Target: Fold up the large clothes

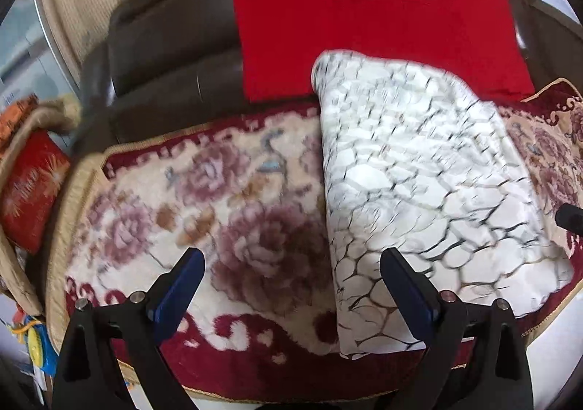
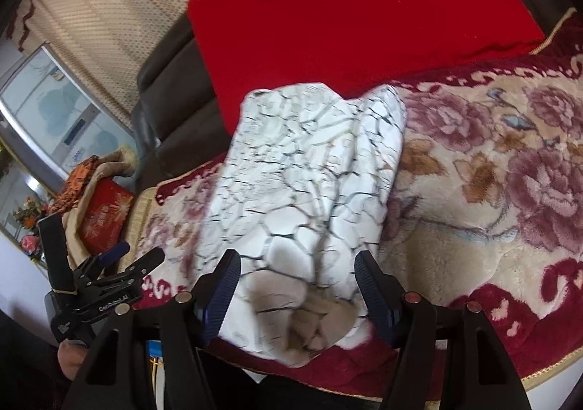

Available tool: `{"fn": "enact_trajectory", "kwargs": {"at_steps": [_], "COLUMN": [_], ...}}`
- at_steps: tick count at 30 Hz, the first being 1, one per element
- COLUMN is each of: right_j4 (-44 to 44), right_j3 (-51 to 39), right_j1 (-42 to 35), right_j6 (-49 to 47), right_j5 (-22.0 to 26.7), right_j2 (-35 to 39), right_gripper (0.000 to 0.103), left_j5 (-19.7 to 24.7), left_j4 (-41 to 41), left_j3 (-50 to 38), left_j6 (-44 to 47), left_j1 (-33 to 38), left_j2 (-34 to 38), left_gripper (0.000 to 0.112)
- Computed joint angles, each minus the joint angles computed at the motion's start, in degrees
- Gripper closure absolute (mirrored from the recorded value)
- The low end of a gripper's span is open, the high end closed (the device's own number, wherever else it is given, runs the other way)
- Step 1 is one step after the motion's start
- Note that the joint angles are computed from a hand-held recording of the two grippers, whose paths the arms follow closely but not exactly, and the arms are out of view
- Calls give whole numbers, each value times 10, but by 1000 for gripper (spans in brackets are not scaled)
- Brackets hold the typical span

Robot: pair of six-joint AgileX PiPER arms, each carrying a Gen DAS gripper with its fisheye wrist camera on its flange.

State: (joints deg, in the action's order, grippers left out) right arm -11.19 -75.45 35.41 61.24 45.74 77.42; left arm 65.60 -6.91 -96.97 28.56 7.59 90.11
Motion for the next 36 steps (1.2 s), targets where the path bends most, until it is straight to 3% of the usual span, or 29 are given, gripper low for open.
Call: {"fn": "enact_trajectory", "kwargs": {"at_steps": [13,24,36], "right_j4": [39,44,27], "right_j3": [30,-10,-59], "right_j1": [-27,-38,-5], "right_j6": [-34,-47,-37], "right_j5": [-57,-39,-22], "right_j2": [68,35,52], "right_gripper": [34,33,33], "left_j5": [-42,-59,-35], "left_j4": [21,12,-65], "left_j3": [51,47,-15], "left_j6": [1,9,45], "left_j1": [-14,0,51], "left_j2": [12,-10,-27], "left_gripper": [15,15,15]}}
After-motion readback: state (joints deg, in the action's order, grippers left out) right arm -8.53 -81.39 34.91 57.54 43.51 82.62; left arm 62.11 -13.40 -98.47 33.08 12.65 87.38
